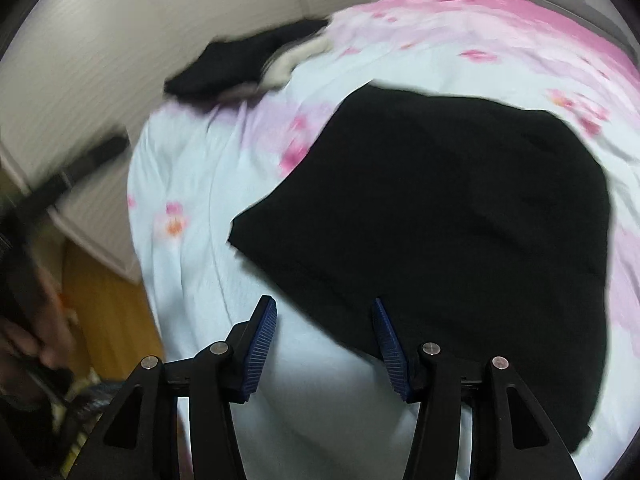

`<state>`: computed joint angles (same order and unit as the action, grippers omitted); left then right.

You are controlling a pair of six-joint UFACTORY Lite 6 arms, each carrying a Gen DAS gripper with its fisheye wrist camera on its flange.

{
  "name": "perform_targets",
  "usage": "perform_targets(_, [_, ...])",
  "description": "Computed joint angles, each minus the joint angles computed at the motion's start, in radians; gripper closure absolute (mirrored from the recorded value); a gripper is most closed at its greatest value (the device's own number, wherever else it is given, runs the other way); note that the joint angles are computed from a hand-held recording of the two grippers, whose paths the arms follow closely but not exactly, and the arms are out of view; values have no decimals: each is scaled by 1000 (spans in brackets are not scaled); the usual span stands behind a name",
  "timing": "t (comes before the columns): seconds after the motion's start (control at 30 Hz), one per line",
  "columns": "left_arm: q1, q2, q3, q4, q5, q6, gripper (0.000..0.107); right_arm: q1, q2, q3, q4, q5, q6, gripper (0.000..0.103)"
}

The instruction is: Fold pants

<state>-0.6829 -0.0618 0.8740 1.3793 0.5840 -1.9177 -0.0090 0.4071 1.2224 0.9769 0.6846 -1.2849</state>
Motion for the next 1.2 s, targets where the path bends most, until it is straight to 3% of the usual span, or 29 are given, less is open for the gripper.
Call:
perform_targets(0.2, [-16,119,86,31,-63,-52,22,-284,-44,9,83,119,9,43])
perform_targets(0.3, [-51,186,131,62,-54,-93,22,-388,-15,40,92,143,27,42])
perform_targets(0.47, [-40,277,165,160,-143,-237,22,-508,79,105,82,205,62,41])
perform_targets(0.97, [150,553,357,500,-454,-636,23,-502,296,241,125,273,190,41])
perform_targets(1.2, [161,617,421,386,-479,-502,23,-493,454,396,120,382,276,41])
